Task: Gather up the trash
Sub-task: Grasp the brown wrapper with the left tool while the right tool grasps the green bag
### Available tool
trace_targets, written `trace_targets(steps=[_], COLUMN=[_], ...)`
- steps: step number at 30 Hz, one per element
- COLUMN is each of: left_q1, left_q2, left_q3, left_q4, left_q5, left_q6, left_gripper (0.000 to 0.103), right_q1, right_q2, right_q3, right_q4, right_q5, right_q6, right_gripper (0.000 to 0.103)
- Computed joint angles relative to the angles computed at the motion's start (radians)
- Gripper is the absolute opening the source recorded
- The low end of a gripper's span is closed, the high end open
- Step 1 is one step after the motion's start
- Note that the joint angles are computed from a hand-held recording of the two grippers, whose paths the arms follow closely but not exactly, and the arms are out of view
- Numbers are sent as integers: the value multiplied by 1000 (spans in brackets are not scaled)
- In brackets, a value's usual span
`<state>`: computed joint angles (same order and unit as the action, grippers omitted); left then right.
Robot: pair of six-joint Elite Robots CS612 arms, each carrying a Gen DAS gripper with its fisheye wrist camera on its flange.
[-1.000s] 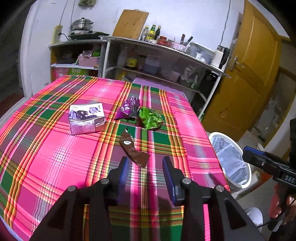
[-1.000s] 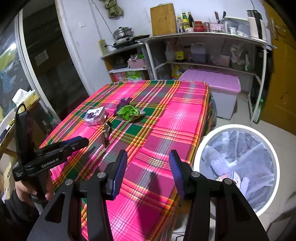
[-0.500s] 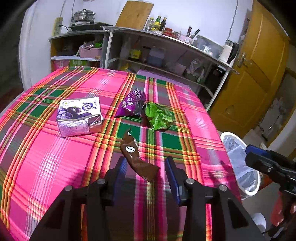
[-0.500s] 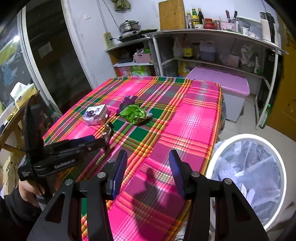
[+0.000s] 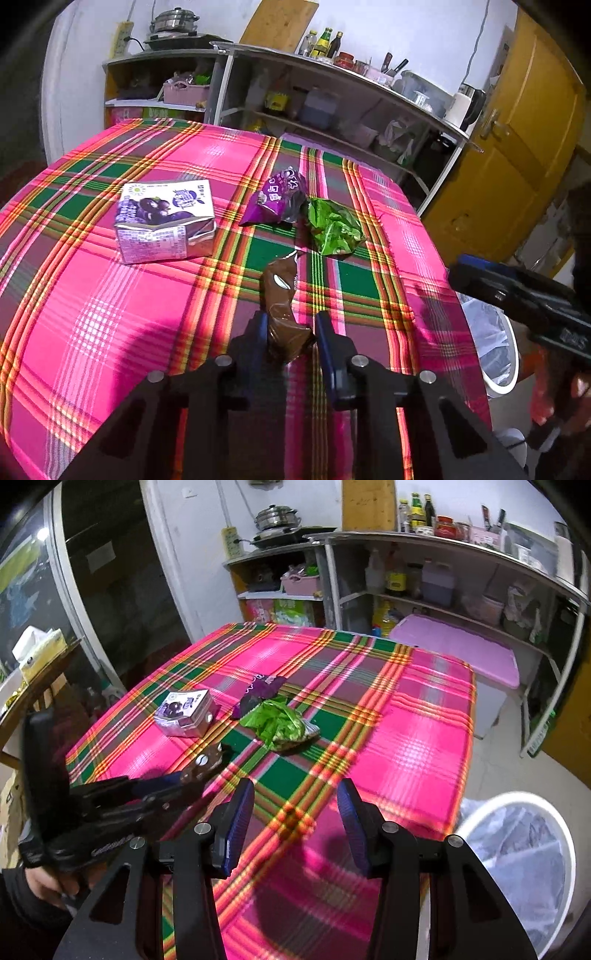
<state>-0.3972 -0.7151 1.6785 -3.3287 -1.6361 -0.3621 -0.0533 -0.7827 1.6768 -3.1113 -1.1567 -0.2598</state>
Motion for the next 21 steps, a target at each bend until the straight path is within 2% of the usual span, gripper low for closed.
trace_targets(steps=[10,16,20,21], left_q1=[20,31,34,35], left_q2=[-3,2,5,5], left_q3=[19,16,13,13], left_q4=[-23,-17,-19,-20], left_q5=[-43,-80,-96,-99], left_q6=[-15,-25,-27,-28], left_gripper=[26,27,26,27], right_q1=[40,54,64,63], right_q2=[66,103,121,123], right_q3=[-130,-200,-241,-243], right_q4=[92,142,219,231], right_q5=[-40,-66,-113,-103], right_q6=[-76,-84,-76,-73], right_gripper=[48,48,48,39])
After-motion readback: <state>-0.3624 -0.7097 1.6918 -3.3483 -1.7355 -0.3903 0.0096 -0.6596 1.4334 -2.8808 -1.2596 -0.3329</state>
